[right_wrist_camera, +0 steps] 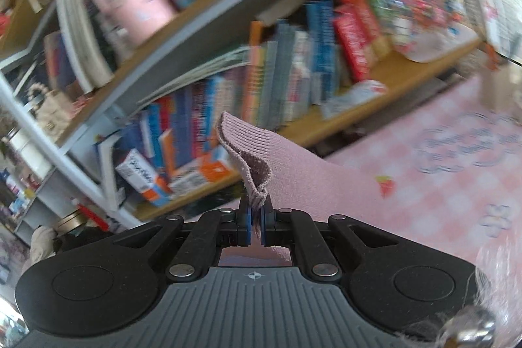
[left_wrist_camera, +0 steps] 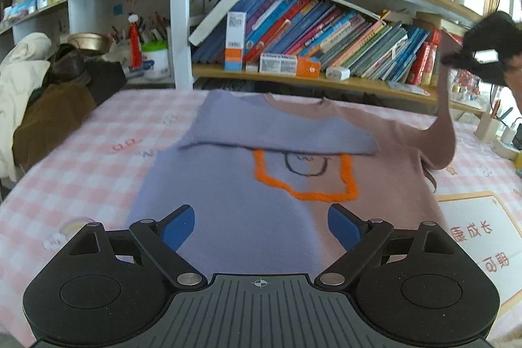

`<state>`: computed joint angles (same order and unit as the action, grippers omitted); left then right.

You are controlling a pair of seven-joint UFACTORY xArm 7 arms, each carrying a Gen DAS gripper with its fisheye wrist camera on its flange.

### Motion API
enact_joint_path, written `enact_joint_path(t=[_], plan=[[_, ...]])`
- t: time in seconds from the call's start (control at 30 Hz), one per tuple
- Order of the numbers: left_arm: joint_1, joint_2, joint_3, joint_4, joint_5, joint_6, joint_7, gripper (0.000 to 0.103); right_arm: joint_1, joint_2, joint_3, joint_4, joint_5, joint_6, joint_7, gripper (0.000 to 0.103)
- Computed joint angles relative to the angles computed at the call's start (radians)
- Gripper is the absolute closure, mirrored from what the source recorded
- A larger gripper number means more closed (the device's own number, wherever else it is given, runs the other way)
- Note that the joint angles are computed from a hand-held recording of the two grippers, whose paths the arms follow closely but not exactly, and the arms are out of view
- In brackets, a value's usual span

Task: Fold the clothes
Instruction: 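Lift and carry the pink sleeve across the sweater body with the right tool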

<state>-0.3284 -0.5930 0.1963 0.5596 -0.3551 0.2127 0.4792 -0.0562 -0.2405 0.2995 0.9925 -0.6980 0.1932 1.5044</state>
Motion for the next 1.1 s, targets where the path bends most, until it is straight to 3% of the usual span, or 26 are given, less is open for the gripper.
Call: enact_joint_path(t=[0.1, 0.23, 0.47, 0.7, 0.97, 1.03, 1.1], plan=[[-0.044, 0.003, 0.09, 0.016, -0.022, 0.002, 0.087, 0.012, 0.008, 0.112, 0.049, 0.151, -0.091, 0.052, 0.05, 0.098], [-0.069, 0.011, 0.178, 0.043, -0.069, 0.013, 0.195, 0.012, 0.085, 0.274, 0.066, 0.35, -0.199, 0.135, 0.084, 0.098], [-0.049, 0.056, 0.249, 0.1, -0.168, 0.048, 0.323, 0.011, 0.277, 0.557, 0.036, 0.677, -0.246, 0.284, 0.02, 0.098], [0.002, 0.096, 0.247, 0.136, -0.248, 0.086, 0.432, 0.011, 0.416, 0.773, -0.013, 0.924, -0.158, 0.402, -0.097, 0.098], [0.103, 0.13, 0.201, 0.154, -0.318, 0.12, 0.49, 0.01, 0.491, 0.9, -0.069, 1.063, -0.02, 0.498, -0.244, 0.097], [0.12, 0.135, 0.191, 0.157, -0.333, 0.126, 0.5, 0.01, 0.501, 0.91, -0.078, 1.072, 0.014, 0.506, -0.287, 0.093], [0.13, 0.139, 0.184, 0.159, -0.349, 0.129, 0.512, 0.01, 0.502, 0.897, -0.082, 1.044, 0.046, 0.476, -0.321, 0.068]])
